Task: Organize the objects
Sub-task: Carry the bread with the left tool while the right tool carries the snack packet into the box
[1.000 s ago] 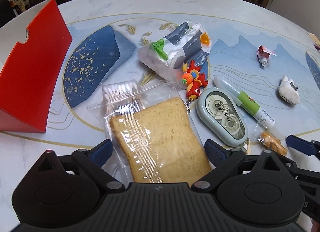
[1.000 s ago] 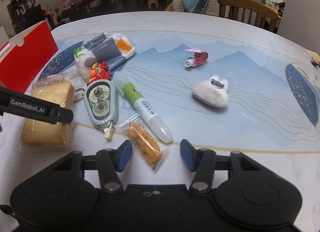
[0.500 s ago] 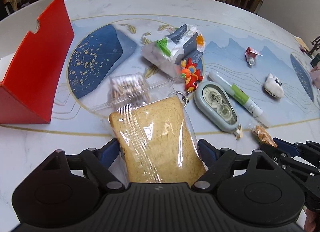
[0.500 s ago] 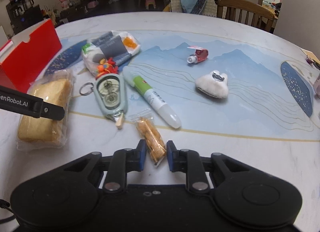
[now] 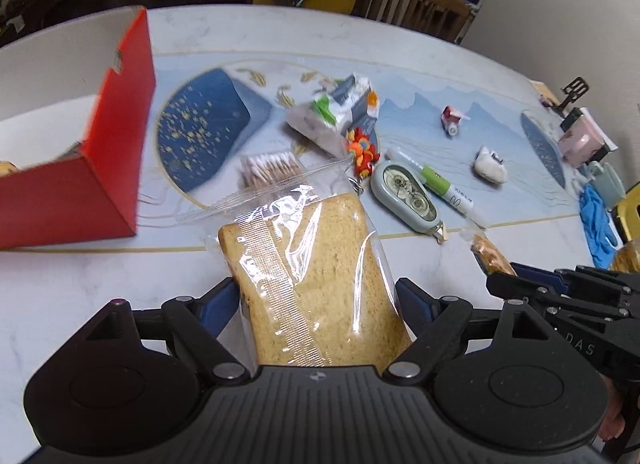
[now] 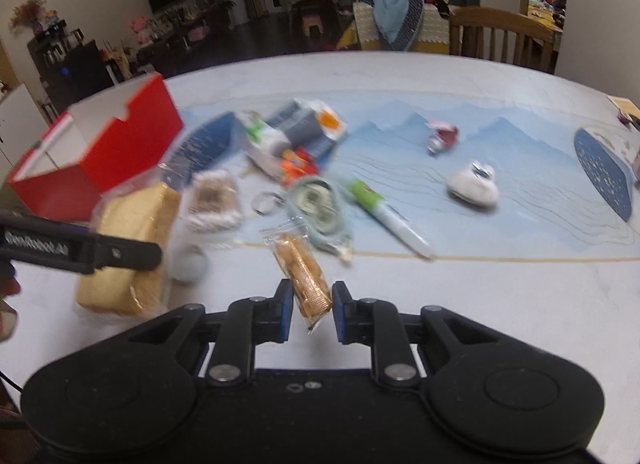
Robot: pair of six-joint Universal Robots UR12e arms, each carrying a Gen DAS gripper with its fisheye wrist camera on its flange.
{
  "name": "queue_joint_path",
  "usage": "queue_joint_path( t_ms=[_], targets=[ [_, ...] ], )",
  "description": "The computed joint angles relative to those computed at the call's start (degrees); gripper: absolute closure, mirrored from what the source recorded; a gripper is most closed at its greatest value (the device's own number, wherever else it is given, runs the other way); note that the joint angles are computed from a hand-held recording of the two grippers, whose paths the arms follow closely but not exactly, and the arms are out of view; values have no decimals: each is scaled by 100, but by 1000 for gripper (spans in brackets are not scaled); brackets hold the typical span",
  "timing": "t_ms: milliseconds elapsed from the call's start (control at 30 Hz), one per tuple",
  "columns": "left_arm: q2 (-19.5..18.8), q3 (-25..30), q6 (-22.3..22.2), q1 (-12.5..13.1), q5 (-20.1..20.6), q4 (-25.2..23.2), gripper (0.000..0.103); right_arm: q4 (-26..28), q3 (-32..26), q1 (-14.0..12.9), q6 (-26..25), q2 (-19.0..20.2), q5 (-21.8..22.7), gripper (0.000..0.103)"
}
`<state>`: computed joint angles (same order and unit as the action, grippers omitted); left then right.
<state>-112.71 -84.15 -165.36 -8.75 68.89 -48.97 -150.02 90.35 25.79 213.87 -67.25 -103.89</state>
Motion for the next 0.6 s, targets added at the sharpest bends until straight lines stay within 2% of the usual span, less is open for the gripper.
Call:
queue_joint_path(
  t_ms=[233, 600],
  targets=[
    [163, -48, 285, 343, -403, -73, 18, 41, -721, 227, -61, 310, -28, 83],
    [173, 141, 738, 912, -873, -231, 18, 418, -2169, 491, -508, 1087, -34, 83]
  ],
)
